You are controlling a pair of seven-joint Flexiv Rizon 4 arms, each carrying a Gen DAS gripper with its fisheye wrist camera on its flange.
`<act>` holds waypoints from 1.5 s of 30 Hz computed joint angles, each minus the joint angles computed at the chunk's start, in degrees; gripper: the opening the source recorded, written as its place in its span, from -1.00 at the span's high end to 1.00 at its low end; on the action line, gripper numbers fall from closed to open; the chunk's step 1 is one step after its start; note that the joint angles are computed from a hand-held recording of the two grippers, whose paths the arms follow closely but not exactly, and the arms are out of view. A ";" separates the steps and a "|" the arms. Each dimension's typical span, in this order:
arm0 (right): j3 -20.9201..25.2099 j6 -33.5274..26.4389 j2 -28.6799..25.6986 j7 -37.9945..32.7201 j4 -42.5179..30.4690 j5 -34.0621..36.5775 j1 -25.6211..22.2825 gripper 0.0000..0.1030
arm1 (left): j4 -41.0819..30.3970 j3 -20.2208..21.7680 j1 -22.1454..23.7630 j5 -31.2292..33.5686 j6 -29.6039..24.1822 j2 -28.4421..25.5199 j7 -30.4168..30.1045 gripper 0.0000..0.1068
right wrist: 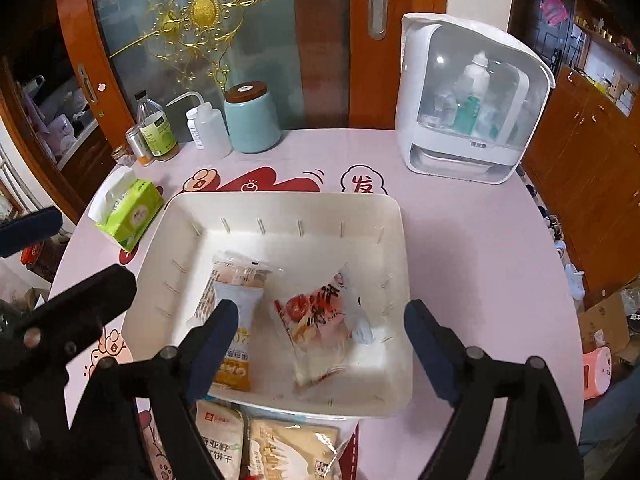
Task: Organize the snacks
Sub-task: 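Drop the OATS bar from the left tool while the right tool drops a white packet, then withdraw both tools from the tray back toward the remaining snacks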
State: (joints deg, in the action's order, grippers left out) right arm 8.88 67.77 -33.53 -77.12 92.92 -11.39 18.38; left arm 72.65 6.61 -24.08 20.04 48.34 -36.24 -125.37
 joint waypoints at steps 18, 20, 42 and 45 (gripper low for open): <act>5.25 2.29 9.43 -5.10 8.93 8.91 -3.03 -0.67 | 13.56 -0.85 -0.75 2.10 5.59 10.15 -5.05 -0.74; 5.21 3.17 11.16 -5.13 10.54 9.36 -2.97 -0.67 | 14.73 -1.04 -1.05 3.03 5.87 11.66 -5.93 -0.74; 4.99 21.75 24.86 -1.22 28.92 8.84 -3.36 -0.67 | 26.29 -8.15 -0.89 13.93 1.24 27.34 -15.69 -0.75; -0.23 26.06 26.39 4.33 33.40 2.54 0.45 -0.67 | 28.10 -9.19 -0.46 14.66 0.78 28.54 -16.34 -0.74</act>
State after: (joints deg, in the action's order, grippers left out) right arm 8.65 93.83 -7.15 -72.79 126.31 -8.85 18.83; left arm 100.75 -2.59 -24.54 34.70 49.12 -7.71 -141.71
